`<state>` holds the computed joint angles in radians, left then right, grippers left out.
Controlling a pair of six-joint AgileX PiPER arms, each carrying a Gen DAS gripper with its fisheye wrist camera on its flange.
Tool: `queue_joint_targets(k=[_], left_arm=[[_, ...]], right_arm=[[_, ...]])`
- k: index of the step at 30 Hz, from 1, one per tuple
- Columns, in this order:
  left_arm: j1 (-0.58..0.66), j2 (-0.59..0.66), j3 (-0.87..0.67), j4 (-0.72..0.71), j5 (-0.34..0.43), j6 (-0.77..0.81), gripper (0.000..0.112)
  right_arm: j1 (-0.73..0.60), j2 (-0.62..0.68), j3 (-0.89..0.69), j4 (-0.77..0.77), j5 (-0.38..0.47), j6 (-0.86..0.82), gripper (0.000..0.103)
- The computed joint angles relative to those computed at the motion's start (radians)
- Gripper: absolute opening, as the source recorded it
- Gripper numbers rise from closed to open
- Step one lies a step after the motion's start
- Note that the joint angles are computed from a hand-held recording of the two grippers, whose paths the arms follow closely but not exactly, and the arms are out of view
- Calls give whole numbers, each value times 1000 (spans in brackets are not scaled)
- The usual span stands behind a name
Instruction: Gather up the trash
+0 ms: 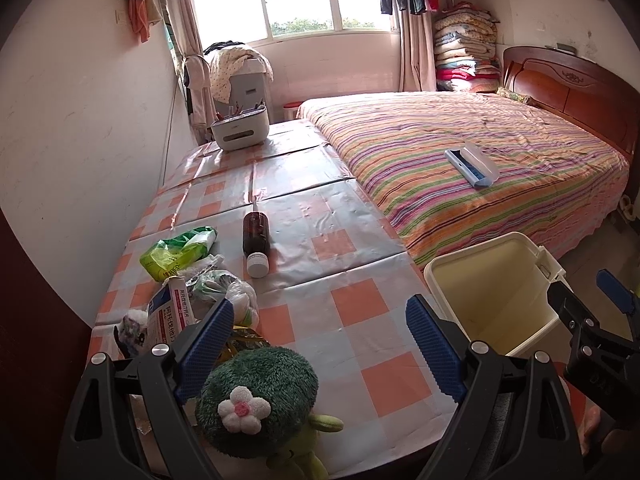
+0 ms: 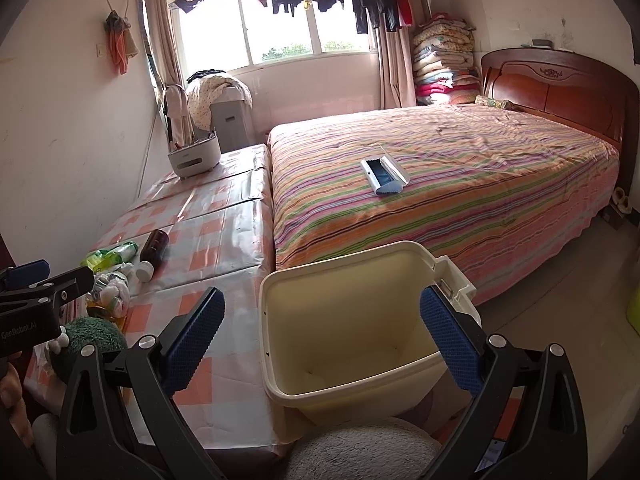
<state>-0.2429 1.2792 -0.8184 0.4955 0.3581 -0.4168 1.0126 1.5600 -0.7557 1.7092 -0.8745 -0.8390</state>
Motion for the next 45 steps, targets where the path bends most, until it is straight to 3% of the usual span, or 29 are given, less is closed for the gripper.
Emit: queue_joint_targets(k=[12,29,39,45], left_arm=[[30,2,7,-27,-10,24,85],[81,1,12,-176,-34,166,85],[211,-52,49,-487,-59,498,85],[421,-76,60,-767,-45,796,85]], right_arm=[[2,29,-28,1,14,-14,97],[3,50,-55,2,33,-35,97],[18,82,-90,-37,81,-48,97],[39,138,-154,-114,166,-67,97]])
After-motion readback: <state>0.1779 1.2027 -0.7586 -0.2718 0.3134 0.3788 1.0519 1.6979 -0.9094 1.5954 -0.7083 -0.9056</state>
